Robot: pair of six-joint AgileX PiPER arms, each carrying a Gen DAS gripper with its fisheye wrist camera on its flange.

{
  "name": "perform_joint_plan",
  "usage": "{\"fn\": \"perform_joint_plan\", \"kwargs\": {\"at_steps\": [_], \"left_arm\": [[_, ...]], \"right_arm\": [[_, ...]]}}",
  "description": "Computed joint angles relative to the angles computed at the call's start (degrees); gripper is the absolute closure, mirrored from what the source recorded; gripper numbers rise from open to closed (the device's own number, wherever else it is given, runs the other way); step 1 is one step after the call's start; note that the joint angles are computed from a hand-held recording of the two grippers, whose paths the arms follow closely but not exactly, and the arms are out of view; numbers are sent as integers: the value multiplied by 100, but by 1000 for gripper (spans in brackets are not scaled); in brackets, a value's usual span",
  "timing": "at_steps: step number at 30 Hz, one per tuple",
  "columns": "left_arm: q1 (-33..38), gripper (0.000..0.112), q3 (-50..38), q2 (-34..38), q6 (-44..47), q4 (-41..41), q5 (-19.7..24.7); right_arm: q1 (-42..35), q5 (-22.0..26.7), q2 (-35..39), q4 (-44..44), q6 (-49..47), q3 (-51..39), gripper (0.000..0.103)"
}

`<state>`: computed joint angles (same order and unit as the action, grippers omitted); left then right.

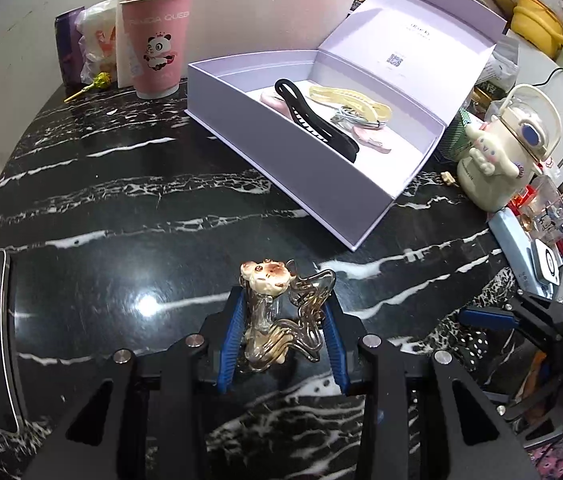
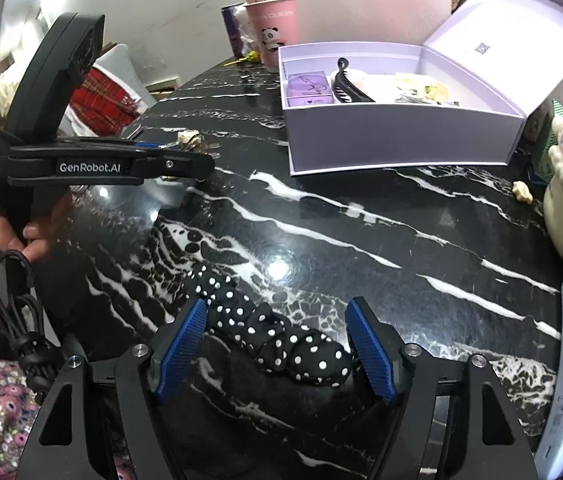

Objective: Organize rigid objects
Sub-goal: 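Grasp the gold clear hair clip with the left gripper while the right grasps the polka-dot scrunchie, then carry the hair clip and scrunchie over the lavender box with both grippers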

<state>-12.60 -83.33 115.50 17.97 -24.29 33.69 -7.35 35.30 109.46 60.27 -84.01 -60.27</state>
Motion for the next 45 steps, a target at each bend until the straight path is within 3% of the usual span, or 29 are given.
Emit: {"fn": "perform_joint_plan", "kwargs": {"at_steps": [7, 21, 45], "left_arm": [[-100, 75, 403, -231, -136, 45, -233], [-226, 75, 884, -503, -301, 210, -550], [-444, 75, 456, -471, -112, 46, -260]], "right_arm": [[68, -250, -209, 375, -685, 422, 33], [158, -669, -418, 952, -1069, 787, 80], [-140, -417, -526, 901, -651, 592, 84]]}}
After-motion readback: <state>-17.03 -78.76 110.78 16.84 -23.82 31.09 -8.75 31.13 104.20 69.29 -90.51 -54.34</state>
